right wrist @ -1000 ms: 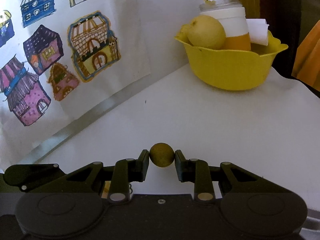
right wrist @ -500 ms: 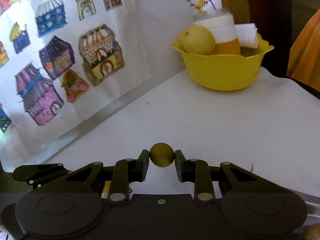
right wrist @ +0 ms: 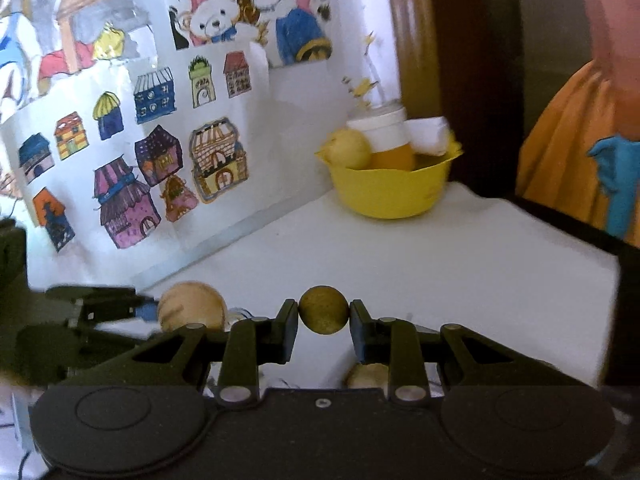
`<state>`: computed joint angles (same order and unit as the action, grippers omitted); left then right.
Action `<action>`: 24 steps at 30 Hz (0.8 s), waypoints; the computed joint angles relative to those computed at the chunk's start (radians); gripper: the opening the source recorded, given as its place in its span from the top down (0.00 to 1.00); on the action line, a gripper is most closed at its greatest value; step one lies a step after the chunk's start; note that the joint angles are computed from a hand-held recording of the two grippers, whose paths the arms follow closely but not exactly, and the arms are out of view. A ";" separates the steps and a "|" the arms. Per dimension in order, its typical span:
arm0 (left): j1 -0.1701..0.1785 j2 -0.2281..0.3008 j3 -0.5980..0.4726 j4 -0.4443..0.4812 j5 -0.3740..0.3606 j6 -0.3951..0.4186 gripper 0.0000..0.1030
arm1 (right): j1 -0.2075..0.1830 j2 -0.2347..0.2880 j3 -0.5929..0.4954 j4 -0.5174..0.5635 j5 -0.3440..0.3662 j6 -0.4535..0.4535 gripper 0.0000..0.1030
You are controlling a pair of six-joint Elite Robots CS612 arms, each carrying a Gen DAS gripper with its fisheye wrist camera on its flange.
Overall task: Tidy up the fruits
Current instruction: 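Carry the striped fruit with the left tool while the right tool carries the brown fruit to the tray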
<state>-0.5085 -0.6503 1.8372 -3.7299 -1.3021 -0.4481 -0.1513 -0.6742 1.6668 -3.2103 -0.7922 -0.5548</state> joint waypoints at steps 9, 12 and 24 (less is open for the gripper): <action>-0.035 0.003 -0.048 0.021 -0.020 0.024 0.46 | -0.083 -0.037 0.139 -0.130 0.013 -0.055 0.71; -0.047 0.008 -0.066 0.037 -0.038 0.042 0.46 | -0.102 -0.042 0.181 -0.157 0.013 -0.081 0.71; -0.076 0.023 -0.152 0.224 -0.095 0.112 0.46 | -0.129 -0.042 0.278 -0.184 -0.014 -0.315 0.71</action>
